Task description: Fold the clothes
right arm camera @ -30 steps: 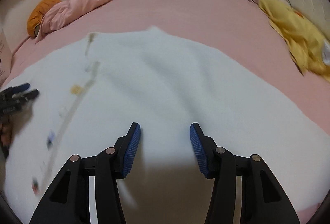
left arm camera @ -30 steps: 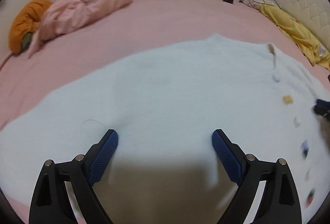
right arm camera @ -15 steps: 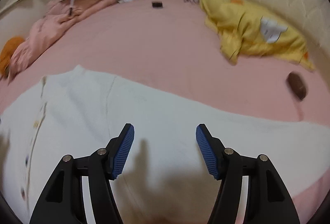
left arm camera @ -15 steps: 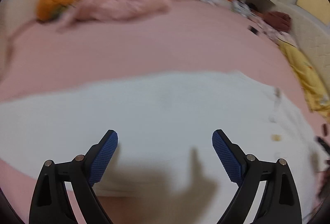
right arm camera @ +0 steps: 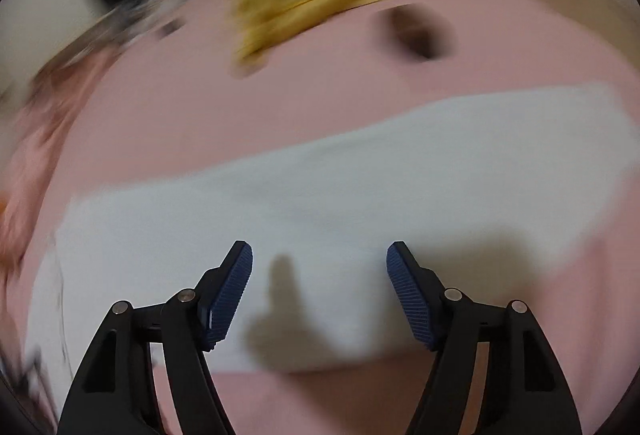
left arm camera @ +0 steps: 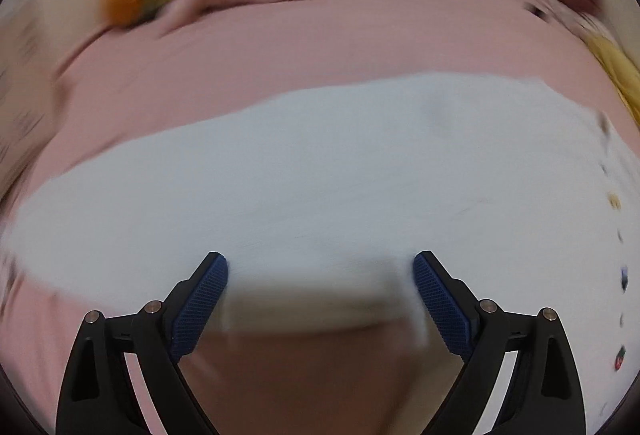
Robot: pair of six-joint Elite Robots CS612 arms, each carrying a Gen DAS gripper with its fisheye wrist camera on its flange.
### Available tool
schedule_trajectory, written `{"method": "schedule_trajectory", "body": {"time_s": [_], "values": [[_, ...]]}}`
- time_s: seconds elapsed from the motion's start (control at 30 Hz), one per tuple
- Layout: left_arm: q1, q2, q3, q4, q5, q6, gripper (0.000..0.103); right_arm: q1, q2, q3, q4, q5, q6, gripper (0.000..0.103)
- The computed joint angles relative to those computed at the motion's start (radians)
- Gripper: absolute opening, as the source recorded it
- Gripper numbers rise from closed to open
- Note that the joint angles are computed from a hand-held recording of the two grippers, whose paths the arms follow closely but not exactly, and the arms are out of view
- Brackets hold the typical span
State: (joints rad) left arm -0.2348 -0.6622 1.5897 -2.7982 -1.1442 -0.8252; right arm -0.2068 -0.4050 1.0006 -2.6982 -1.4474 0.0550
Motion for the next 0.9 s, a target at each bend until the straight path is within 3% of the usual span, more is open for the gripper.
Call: {"method": "schedule_trajectory", "body": {"time_s": [0.03,0.1,0.13,0.2,0.4,0.57,0.67,0.7,0.73,0.9], "values": [[0.0,-0.026,0.032,0.017,0.034,-0.079,0.094,0.002,-0.018,0.021,-0.019,-0.05,0.026,0.07],[0.0,-0.077,0.12,-0.074,0.046,-0.185,0.094,0.016,-0.077,0.123,-0.12,-0.053,-0.017,0.07],[-0.001,-0.098,0.17,-0.178,0.016,-0.201,0.094,0.022,-0.105,0.171,-0.168,-0.047,-0.045,0.071],[-0.017,-0.127,0.227,-0.261,-0.022,-0.216,0.094,0.041,-0.166,0.279,-0.215,-0.021,-0.118,0.071],[-0.144,-0.183,0.288,-0.23,-0.105,-0.118,0.094,0.096,-0.322,0.602,-0.329,0.101,-0.304,0.071],[-0.253,-0.185,0.345,-0.283,-0.195,-0.198,0.094,0.112,-0.41,0.813,-0.441,0.143,-0.339,0.071],[-0.306,-0.162,0.379,-0.338,-0.247,-0.319,0.094,0.106,-0.432,0.87,-0.44,0.198,-0.396,0.071],[-0.319,-0.154,0.383,-0.346,-0.268,-0.333,0.093,0.11,-0.439,0.883,-0.456,0.186,-0.416,0.071],[-0.321,-0.153,0.372,-0.326,-0.295,-0.305,0.093,0.114,-0.444,0.896,-0.473,0.175,-0.434,0.071],[-0.357,-0.17,0.373,-0.338,-0.192,-0.224,0.093,0.113,-0.45,0.912,-0.524,0.182,-0.445,0.071]]}}
